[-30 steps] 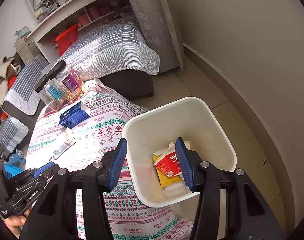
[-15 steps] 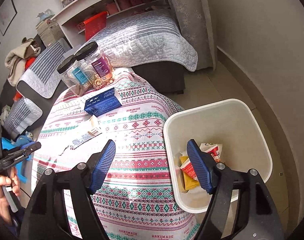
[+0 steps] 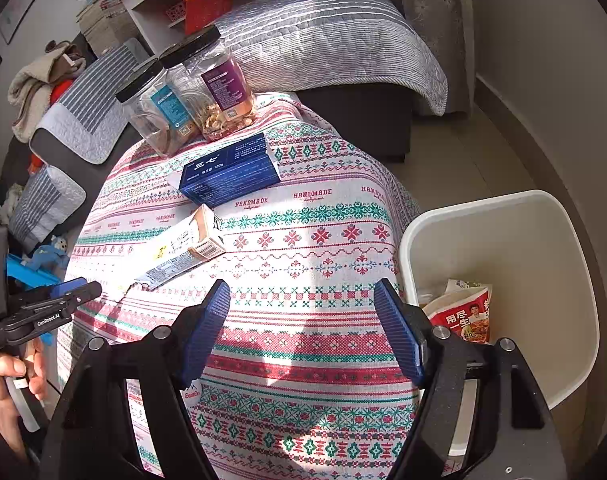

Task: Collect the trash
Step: 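Move both open tools back over the table toward the tissue and carton, then grasp the crumpled tissue with the left tool while the right tool grasps the milk carton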

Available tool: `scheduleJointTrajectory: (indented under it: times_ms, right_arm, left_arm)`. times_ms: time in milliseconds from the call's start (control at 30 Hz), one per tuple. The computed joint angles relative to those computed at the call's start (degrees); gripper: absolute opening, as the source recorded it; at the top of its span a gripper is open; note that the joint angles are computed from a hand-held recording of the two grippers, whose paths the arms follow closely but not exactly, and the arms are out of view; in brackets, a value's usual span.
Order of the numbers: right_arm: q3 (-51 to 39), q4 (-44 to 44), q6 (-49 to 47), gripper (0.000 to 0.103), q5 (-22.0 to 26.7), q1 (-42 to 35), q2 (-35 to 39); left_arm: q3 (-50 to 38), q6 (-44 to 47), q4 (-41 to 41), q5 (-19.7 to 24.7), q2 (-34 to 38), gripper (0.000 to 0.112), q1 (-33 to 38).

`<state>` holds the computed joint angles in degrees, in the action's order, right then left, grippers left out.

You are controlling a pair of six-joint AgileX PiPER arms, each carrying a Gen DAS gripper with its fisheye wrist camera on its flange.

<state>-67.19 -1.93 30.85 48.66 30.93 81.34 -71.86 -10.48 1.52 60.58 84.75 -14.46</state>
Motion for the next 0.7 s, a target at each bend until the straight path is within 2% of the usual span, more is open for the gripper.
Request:
scheduleJointTrajectory:
  times_ms: [133,333,467,500,567,600,633,700]
  right_arm:
    - [-0.5,10.1,-5.5,0.075,-3.0,-1.9,3.7]
    - [3.1,39.0,-19.8,0.075,-8.2,-7.6,10.3]
    - [3.4,47.3,-23.7,0.075,-11.2,-6.6,13.9]
    - [2.7,47.6,-23.6,0.075,-11.9,-5.7,14.8]
    - [1.1,46.9,-22.5,0.075,-13.0,-3.7,16.3]
    - [0.0,46.0,-21.7,0.075,-13.3,-2.8,17.1]
    - [-1.4,44.5,-20.4,0.075,-13.3,-1.8,18.1]
    - [-4.0,41.7,-18.1,0.075,-12.9,-0.3,20.0]
  left_arm:
    - [-0.3,0.6,-0.7,-0.5,1.9,0.048,0.3]
    - [-0.9,1.2,-0.8,-1.1,4.3,0.048,-0.4]
    - [-1.0,2.0,-2.1,-1.6,5.5,0.046,0.2]
    - [-0.9,1.6,-1.6,-1.9,5.8,0.043,-0.1]
    - [-0.8,0.4,-0.4,-2.1,6.2,0.025,-0.8]
    - [-0.8,0.0,0.1,-2.2,6.3,0.021,-1.1]
    - [-0.8,0.0,0.3,-2.2,6.3,0.010,-1.2]
    - [-1.0,0.7,-1.6,-2.2,6.0,0.001,0.0]
